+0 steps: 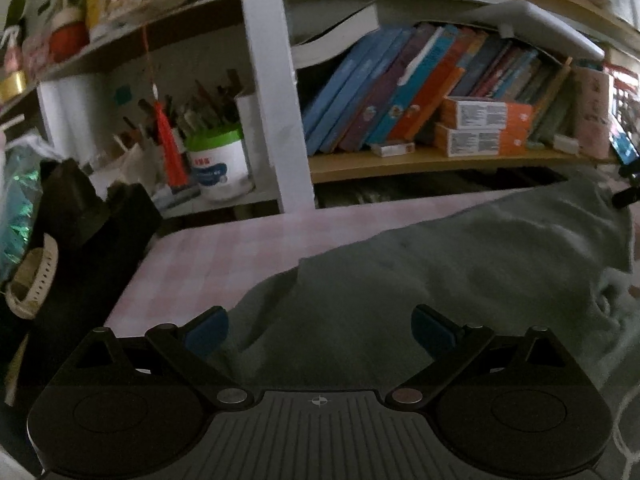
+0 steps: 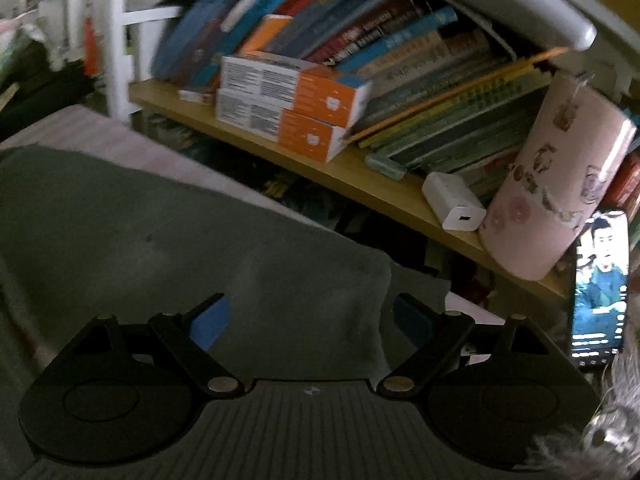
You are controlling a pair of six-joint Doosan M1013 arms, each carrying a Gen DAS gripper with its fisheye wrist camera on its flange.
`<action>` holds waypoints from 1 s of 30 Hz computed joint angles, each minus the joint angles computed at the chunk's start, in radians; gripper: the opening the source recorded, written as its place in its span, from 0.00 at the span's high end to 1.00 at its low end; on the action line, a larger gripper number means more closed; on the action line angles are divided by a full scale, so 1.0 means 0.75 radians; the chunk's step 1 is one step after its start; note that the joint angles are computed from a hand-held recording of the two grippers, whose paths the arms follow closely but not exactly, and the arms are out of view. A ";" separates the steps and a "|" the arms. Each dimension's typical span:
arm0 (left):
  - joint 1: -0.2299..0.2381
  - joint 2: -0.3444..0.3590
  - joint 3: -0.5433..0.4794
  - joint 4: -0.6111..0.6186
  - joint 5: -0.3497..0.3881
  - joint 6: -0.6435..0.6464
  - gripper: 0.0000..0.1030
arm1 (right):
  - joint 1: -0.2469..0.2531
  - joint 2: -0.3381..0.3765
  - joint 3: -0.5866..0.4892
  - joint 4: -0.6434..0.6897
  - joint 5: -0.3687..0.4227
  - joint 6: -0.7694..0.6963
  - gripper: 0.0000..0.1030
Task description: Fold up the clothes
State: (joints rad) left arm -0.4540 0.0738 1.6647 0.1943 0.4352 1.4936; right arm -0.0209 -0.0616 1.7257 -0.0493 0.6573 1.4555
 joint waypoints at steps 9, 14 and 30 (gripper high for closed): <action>0.001 0.067 -0.083 -0.042 0.047 0.144 0.03 | 0.000 0.085 -0.065 0.021 0.012 -0.082 0.14; 0.002 0.112 -0.133 -0.081 0.074 0.185 0.03 | 0.001 0.115 -0.091 0.031 0.010 -0.115 0.14; 0.004 0.178 -0.200 -0.133 0.120 0.289 0.03 | -0.017 0.165 -0.121 0.020 0.006 -0.124 0.14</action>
